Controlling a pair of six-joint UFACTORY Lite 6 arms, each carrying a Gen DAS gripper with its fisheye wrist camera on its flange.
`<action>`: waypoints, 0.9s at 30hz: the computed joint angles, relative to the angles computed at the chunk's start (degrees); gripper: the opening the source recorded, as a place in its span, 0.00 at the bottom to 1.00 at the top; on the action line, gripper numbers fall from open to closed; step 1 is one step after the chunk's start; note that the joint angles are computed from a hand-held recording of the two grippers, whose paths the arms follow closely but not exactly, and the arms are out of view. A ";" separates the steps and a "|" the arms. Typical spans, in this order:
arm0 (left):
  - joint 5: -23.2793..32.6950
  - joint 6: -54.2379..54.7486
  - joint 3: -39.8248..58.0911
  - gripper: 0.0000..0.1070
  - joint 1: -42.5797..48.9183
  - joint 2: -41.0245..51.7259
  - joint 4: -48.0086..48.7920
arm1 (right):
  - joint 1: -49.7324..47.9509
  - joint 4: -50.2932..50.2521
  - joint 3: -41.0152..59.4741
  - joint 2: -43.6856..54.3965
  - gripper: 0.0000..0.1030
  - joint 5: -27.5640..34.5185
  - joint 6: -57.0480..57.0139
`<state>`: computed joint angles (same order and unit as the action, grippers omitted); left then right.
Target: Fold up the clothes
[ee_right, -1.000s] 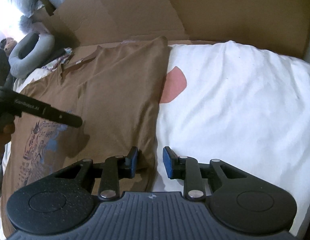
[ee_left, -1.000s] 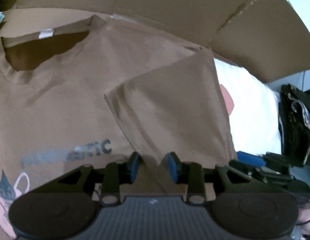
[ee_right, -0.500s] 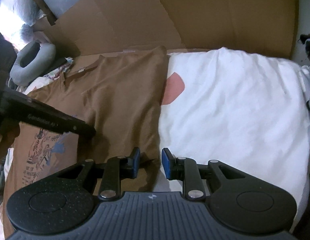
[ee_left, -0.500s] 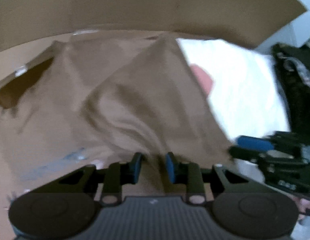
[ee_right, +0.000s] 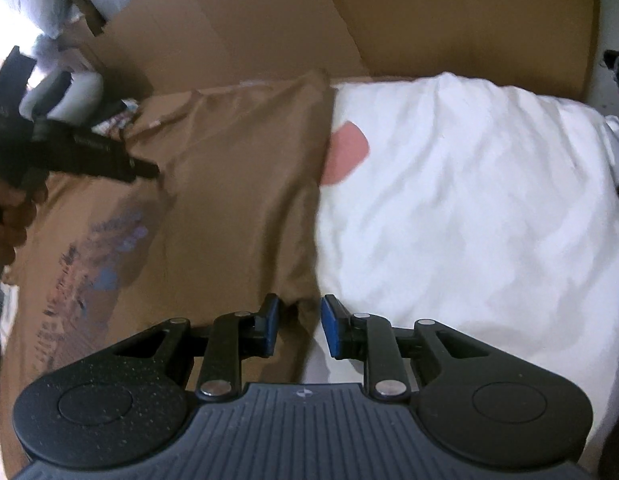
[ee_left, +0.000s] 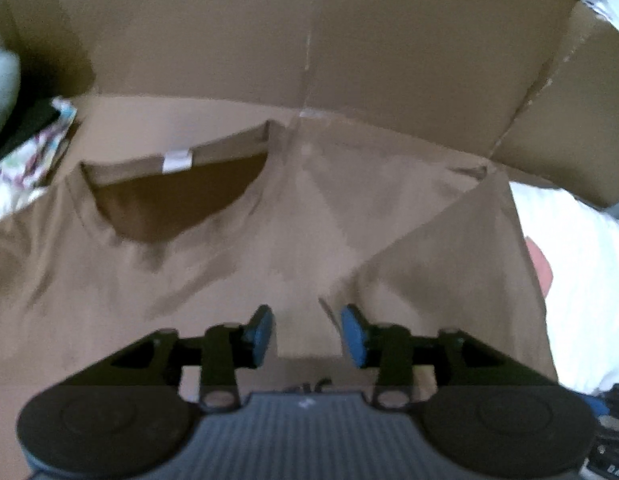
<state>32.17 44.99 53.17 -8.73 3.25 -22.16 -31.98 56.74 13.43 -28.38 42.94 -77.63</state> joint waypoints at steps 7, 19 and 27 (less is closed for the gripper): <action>-7.48 -3.37 -0.85 0.42 -3.74 2.79 2.96 | -2.03 0.03 0.04 2.06 0.23 0.28 -2.43; -9.12 -11.82 -5.14 0.41 0.55 -5.32 5.89 | -0.54 2.79 -1.78 0.44 0.26 -1.62 -2.19; -0.21 0.91 -4.54 0.49 12.22 -9.20 -8.78 | 8.44 -5.46 -1.65 -5.61 0.39 -5.70 13.04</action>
